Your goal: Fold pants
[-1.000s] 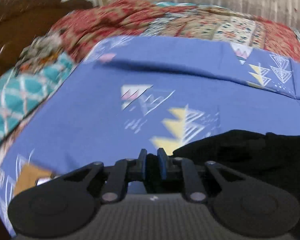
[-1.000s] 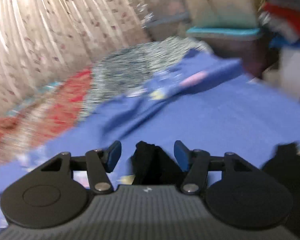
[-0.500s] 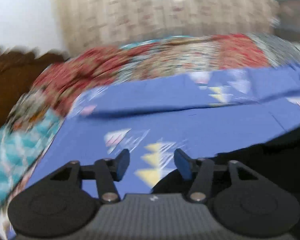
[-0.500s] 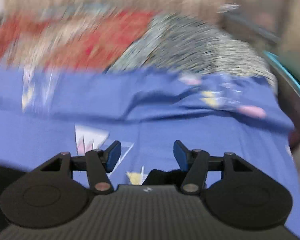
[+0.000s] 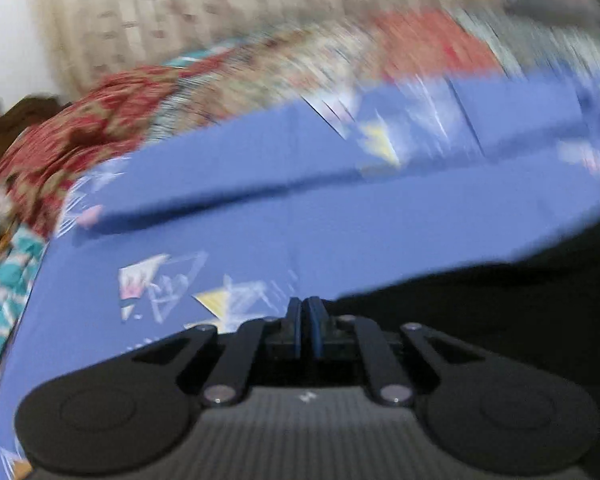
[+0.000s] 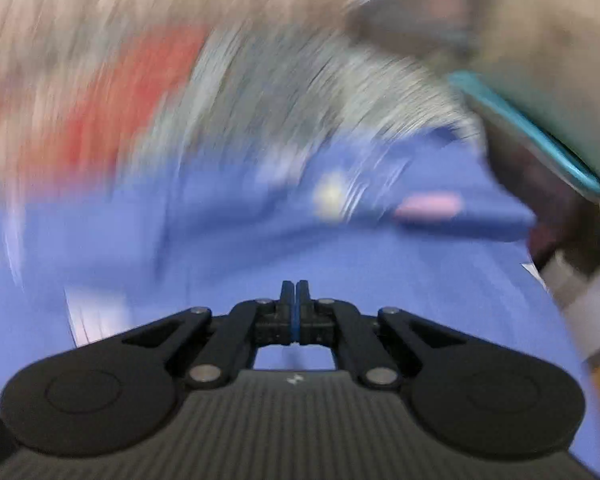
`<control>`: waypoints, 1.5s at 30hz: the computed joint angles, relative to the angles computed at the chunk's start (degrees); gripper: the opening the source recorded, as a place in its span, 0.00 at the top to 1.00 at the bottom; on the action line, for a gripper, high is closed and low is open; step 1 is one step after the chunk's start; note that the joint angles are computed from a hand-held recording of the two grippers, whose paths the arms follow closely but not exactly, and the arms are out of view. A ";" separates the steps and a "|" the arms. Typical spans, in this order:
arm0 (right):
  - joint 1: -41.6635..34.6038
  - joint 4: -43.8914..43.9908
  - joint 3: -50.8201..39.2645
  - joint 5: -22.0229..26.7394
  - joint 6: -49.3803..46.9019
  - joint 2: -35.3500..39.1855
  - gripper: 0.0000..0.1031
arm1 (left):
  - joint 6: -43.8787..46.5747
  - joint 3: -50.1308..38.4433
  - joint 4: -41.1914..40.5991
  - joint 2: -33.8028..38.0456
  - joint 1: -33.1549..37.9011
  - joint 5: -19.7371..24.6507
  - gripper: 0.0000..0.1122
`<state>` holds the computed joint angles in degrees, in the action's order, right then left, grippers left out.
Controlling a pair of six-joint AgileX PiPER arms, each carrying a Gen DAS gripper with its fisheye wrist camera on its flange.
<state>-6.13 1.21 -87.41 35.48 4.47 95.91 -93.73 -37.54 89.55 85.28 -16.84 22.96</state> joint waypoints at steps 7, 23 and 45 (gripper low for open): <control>0.16 0.69 -4.04 8.62 -8.85 -0.57 0.45 | -7.26 5.47 2.52 -10.73 -5.80 5.43 0.94; 7.27 -9.03 -2.26 14.10 -13.49 5.34 0.96 | -3.32 12.43 -11.19 -22.46 -22.19 21.93 0.94; -7.40 10.61 6.70 1.48 -0.60 -3.48 0.71 | 4.82 7.65 -4.69 -14.06 -15.41 17.60 0.65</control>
